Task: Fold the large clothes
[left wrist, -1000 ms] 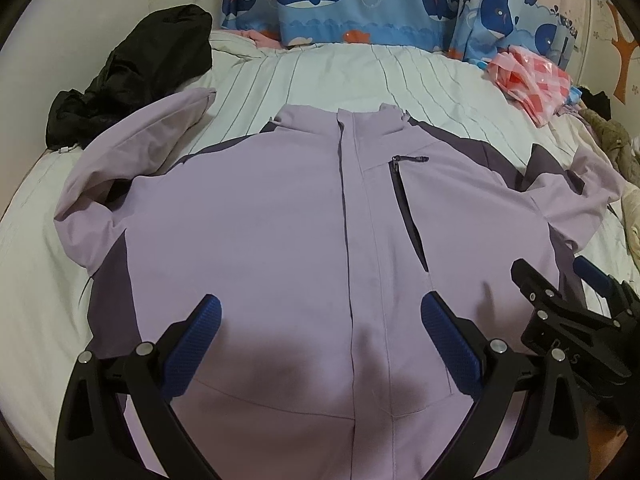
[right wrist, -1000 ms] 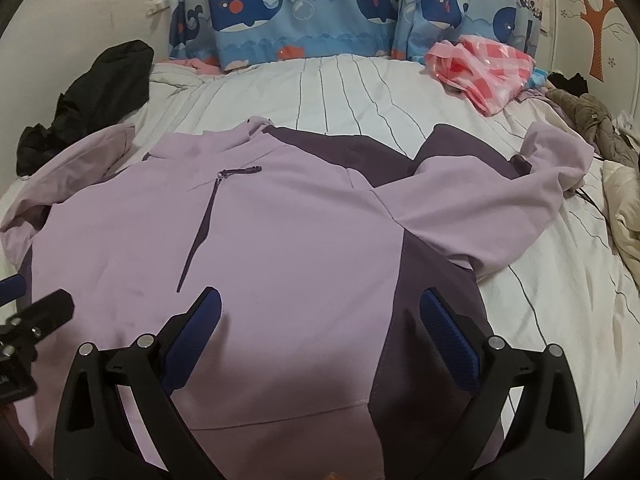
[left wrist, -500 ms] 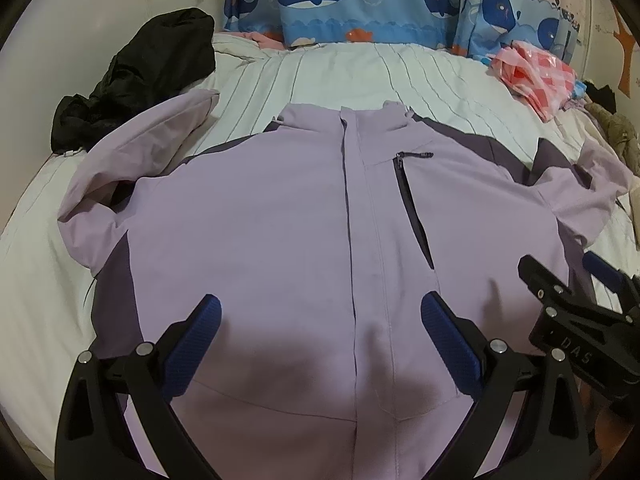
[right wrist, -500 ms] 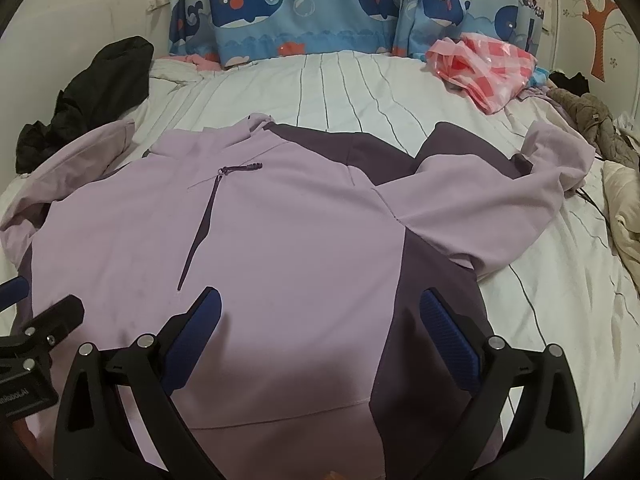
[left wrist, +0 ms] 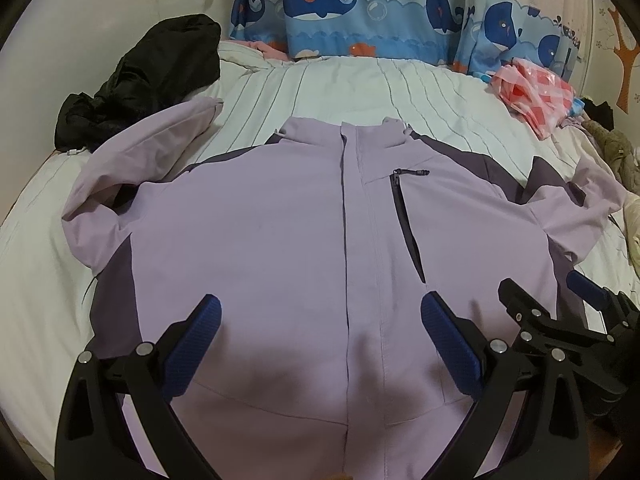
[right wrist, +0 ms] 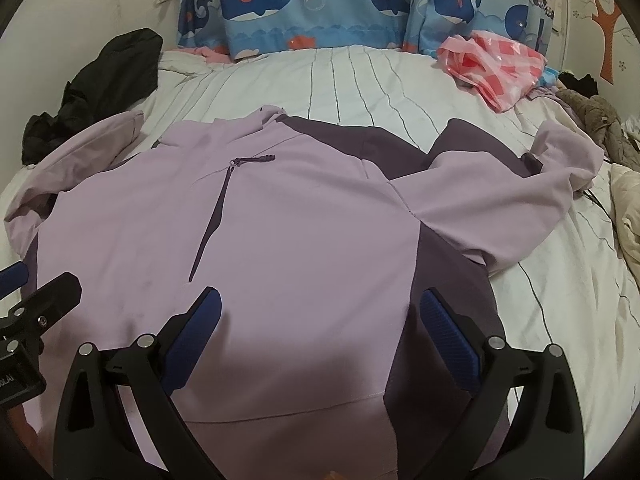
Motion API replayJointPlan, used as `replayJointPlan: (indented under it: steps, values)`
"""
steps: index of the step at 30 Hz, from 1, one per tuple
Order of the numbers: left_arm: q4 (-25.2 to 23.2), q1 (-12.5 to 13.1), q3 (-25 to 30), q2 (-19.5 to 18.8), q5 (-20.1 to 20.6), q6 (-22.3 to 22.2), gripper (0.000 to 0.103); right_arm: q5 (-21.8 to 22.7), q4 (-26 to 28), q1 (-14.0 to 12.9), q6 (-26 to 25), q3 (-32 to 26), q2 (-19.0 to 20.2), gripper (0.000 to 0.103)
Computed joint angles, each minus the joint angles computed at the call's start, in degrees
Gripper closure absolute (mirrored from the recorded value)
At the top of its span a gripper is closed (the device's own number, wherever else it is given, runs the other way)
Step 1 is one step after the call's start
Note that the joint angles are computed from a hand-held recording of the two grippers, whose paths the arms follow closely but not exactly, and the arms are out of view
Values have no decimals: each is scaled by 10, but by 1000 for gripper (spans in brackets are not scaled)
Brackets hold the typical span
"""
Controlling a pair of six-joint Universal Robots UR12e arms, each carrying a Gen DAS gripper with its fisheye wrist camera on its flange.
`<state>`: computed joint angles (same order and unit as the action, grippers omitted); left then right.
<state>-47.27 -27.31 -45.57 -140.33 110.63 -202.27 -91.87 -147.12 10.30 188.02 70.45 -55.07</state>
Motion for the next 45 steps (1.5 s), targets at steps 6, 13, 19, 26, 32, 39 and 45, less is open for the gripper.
replayJointPlan:
  steps: [6,13,19,26,32,39,45]
  values:
    - [2,0,-1,1,-1,1,7,5,5,0,-1,-1,0,7]
    - [-3,1,0,1,-3,-3,7,11,17,1,-7,-5,3,7]
    - [6,2,-6,3,-1,-10,7,10,19,1,-8,-6,3,7]
    - [40,7,-29,13,-36,-13,7,11,20,2,-9,-6,4,7]
    - [20,9,-25,12,-52,-24,7,10,20,3,-10,-6,4,7]
    - [43,4,-23,9,-9,-23,7,7,19,4,-9,-6,4,7]
    - [26,9,-22,10,-19,-49,7,6,22,3,-11,-7,4,7]
